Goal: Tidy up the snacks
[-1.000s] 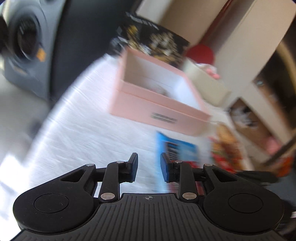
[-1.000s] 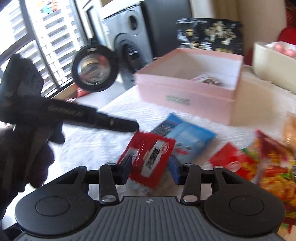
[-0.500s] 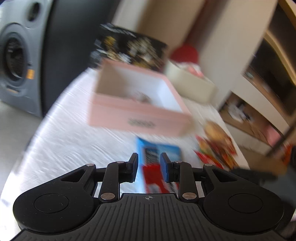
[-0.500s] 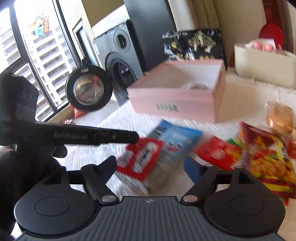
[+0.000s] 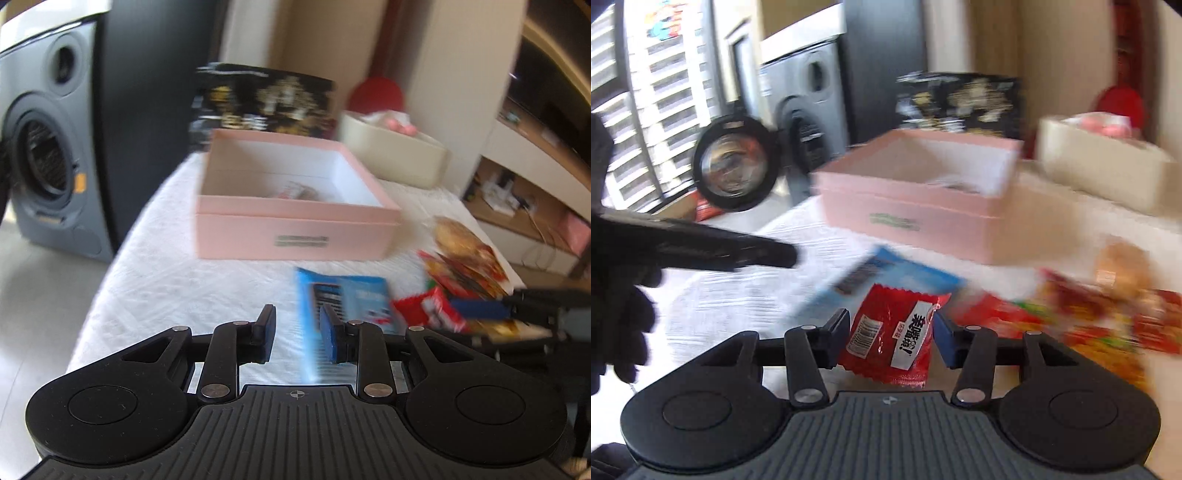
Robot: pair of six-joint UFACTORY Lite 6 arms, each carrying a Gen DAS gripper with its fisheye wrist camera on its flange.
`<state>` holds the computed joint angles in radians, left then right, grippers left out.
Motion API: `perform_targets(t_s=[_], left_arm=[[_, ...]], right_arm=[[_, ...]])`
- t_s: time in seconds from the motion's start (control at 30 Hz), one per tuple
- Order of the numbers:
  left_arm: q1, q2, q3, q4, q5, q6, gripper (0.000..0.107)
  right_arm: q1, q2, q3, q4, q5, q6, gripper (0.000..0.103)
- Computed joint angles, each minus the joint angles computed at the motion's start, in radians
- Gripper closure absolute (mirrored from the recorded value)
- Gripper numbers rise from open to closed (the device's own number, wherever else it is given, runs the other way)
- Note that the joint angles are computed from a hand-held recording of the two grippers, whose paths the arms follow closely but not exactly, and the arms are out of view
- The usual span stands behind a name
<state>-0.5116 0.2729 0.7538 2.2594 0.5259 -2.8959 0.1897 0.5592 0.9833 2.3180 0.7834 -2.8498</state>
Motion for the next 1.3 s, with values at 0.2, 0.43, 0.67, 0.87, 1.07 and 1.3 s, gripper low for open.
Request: perform_targets(t_s=[0.2, 0.43, 0.67, 0.87, 1.07, 1.3], left_arm=[[-0.152, 0.203, 0.227, -0.213, 0.018, 0.344, 0.077], [-0.203, 0.362, 0.419, -0.499, 0.037, 0.714, 0.071], [-0.167, 0.321, 0.369, -0.341, -0.043, 0.597, 0.046], [-0.159, 0.287, 0.334, -0.478, 0.049, 0.680, 0.051], [-0.133, 0.292, 0.328, -0.318, -0.051, 0.530, 0.035], [-0.162, 0.336, 0.360, -0.309, -0.030, 0.556, 0.017]], right_arm=[[-0.090, 0.057, -0.003, 0.115, 0.068, -0.116, 0.046], [-0.085, 0.111, -0.044, 0.207, 0.204, -0.248, 0.039], [-0.136, 0.140, 0.000, 0.123, 0.216, -0.107, 0.038], [-0.153, 0.167, 0.056, 0.073, 0.175, 0.006, 0.036], [-0.151, 0.169, 0.056, 0.077, 0.175, 0.008, 0.035], [-0.146, 0.171, 0.068, 0.074, 0.152, 0.028, 0.030]])
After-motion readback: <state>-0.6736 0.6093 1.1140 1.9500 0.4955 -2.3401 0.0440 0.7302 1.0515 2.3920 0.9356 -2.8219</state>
